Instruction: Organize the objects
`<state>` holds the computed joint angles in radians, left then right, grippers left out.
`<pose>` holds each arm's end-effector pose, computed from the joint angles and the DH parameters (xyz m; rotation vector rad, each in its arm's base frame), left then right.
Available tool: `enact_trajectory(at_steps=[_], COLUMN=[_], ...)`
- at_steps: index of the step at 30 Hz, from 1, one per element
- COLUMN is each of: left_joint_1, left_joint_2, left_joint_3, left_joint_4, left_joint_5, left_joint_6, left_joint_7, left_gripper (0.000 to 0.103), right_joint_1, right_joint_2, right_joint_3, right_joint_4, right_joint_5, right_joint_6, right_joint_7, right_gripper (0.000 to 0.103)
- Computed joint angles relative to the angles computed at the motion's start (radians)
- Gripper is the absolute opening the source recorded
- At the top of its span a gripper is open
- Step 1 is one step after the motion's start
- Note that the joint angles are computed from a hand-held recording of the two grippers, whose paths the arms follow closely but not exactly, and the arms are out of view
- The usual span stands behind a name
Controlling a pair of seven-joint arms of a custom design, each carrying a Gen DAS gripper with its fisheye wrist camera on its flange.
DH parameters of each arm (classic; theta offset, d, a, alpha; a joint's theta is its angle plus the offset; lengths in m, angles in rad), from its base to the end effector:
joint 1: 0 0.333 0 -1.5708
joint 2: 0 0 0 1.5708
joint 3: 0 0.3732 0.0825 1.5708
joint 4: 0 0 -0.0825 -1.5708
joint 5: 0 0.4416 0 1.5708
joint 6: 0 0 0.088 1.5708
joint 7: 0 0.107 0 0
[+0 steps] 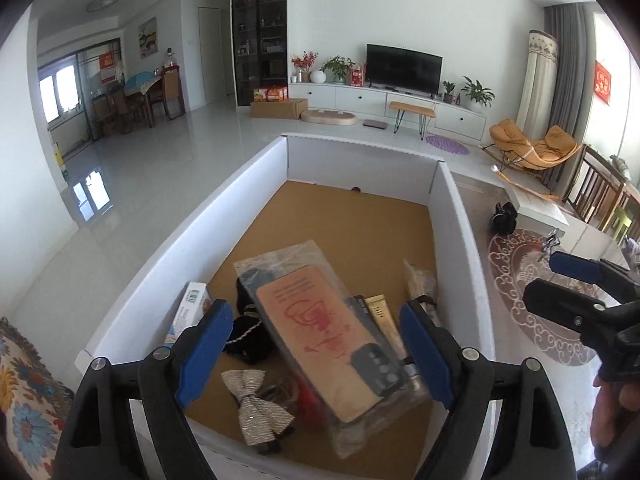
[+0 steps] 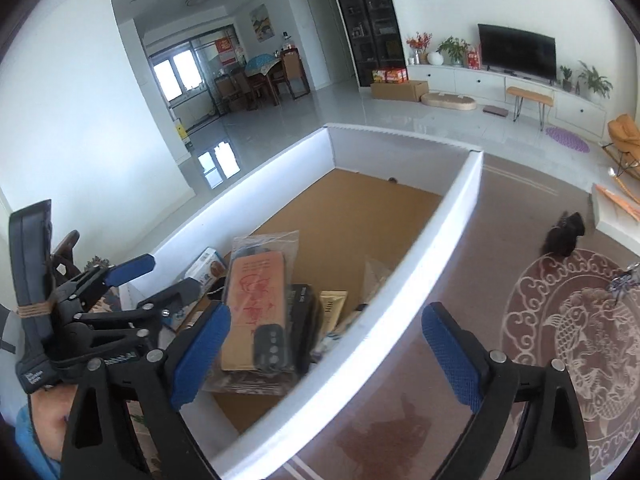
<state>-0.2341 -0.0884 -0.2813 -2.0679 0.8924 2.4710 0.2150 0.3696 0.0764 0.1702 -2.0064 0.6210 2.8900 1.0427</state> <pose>0.5324 -0.3094 0.5563 -1.8928 1.4720 -0.6974 0.5926 0.3119 0.5347 -1.9878 1.1500 -0.3179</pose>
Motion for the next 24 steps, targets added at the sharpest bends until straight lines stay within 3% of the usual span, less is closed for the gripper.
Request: enact_trajectory(at_steps=[2, 3, 5, 7, 10, 13, 15, 24], left_joint_1=[-0.022, -0.036, -0.071, -0.11, -0.158, -0.217, -0.243, -0.344], left_joint_2=[0.024, 0.04, 0.081, 0.145, 0.28, 0.389, 0.444, 0.515], left_joint_3=[-0.023, -0.033, -0.046, -0.043, -0.069, -0.077, -0.077, 0.028], left_joint_4=[0.043, 0.064, 0.108, 0.162, 0.261, 0.352, 0.395, 0.417], left_joint_5=[0.044, 0.074, 0.141, 0.195, 0.046, -0.007, -0.059, -0.173], left_joint_6=[0.056, 0.093, 0.18, 0.297, 0.377, 0.32, 0.278, 0.175], left_joint_7=[-0.033, -0.055, -0.113, -0.153, 0.056, 0.181, 0.242, 0.295], left_gripper=[0.085, 0.088, 0.099, 0.103, 0.103, 0.103, 0.103, 0.103], right_joint_1=[-0.011, -0.023, -0.075, -0.141, -0.238, -0.321, -0.346, -0.355], right_joint_2=[-0.041, -0.056, -0.08, -0.094, -0.133, -0.187, -0.219, -0.155], right_joint_3=[-0.044, -0.076, -0.134, -0.163, -0.181, -0.18, -0.182, -0.163], right_joint_4=[-0.107, -0.157, -0.224, -0.263, -0.327, -0.382, -0.418, -0.388], right_joint_5=[-0.12, -0.242, -0.579, -0.786, -0.988, -1.072, -1.055, -0.991], right_joint_6=[0.111, 0.143, 0.139, 0.101, 0.081, 0.062, 0.05, 0.025], right_joint_7=[0.101, 0.209, 0.514, 0.706, 0.904, 0.983, 0.975, 0.937], right_gripper=[0.101, 0.101, 0.101, 0.101, 0.101, 0.101, 0.101, 0.101])
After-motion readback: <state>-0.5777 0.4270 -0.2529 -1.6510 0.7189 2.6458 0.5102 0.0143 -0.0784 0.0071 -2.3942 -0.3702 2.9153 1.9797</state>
